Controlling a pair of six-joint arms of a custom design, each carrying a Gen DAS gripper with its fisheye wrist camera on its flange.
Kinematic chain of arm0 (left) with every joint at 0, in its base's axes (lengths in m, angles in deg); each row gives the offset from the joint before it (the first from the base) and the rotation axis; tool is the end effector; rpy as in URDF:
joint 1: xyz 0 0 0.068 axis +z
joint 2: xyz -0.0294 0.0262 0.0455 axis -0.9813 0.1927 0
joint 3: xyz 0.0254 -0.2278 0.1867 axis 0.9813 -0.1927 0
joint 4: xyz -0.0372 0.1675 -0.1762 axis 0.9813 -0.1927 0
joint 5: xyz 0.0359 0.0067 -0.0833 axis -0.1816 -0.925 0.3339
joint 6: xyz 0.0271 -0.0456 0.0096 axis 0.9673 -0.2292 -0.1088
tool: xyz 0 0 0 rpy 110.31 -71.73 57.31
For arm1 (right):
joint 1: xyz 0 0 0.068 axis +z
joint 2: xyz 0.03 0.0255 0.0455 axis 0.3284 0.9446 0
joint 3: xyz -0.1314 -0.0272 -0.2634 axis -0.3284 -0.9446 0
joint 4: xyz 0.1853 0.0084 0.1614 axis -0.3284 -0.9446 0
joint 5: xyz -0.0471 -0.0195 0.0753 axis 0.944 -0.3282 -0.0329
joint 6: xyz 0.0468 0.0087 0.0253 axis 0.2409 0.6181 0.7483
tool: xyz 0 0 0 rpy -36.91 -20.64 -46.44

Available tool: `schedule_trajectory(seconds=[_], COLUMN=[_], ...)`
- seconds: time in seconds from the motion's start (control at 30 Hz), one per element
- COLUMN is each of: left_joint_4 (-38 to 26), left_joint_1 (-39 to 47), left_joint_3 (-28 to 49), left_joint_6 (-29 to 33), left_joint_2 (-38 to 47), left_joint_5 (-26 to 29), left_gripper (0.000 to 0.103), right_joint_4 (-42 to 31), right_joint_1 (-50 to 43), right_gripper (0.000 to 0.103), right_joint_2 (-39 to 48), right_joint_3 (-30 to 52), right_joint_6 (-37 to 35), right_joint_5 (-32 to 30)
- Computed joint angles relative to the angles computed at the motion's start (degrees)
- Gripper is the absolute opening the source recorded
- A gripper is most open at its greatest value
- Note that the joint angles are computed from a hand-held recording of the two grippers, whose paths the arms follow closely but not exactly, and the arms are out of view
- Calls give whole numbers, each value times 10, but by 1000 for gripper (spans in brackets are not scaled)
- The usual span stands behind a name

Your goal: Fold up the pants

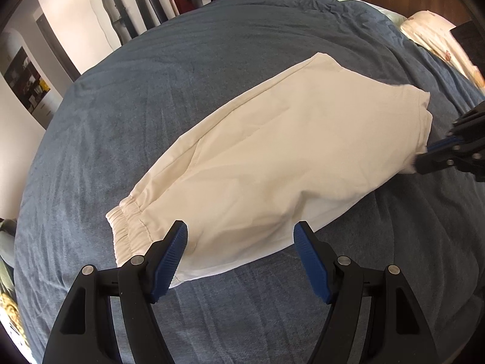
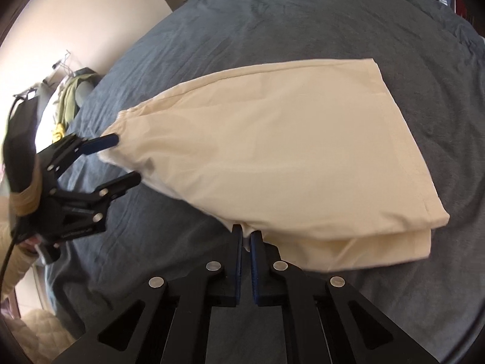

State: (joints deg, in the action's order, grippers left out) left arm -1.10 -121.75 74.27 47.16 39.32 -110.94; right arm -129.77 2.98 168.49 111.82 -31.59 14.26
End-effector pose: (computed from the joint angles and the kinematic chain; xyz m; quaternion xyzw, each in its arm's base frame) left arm 0.1763 -0.1411 0.2398 -0.0092 0.9640 0.0961 0.2477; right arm 0.2874 -0.0665 0.2348 -0.3967 0.8845 0.2230 0.1024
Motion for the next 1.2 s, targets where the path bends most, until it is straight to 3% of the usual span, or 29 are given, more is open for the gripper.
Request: schedule_trajectory(seconds=[0.17,0.43,0.63,0.77,0.87,0.97,1.1,1.2], left_joint_4=[-27,-97,-177,-118,-58,-10,47,55], left_joint_1=[-21,-48,-80,-22,4,22,104,136], left_joint_3=[5,7,29,2,-17,-34,-78,-106], left_joint_6=[3,-44,-103,-51,14,57,98,100], left_joint_2=[-2,-19,-62,-112,-118,-107,-91,-90], left_joint_5=[-5,-10,-63,-28,-5,-10,66,88], left_gripper=[72,75,75,72,66,66,66,66], right_joint_4=[-43,30,46,73,96,144,219,250], right_joint_1=[-17,-35,-68,-76,-58,-27,12,16], right_gripper=[5,2,3,13,13,13,13,13], right_joint_2=[-24,-28,-94,-183,-205,-198,-191,-175], right_joint_3=[-1,-72,-112,-144,-157,-172,-209,-224], right_joint_6=[-30,12,42,83,137,194,254,278], right_joint_5=[19,91,73,34,-7,-14,0,34])
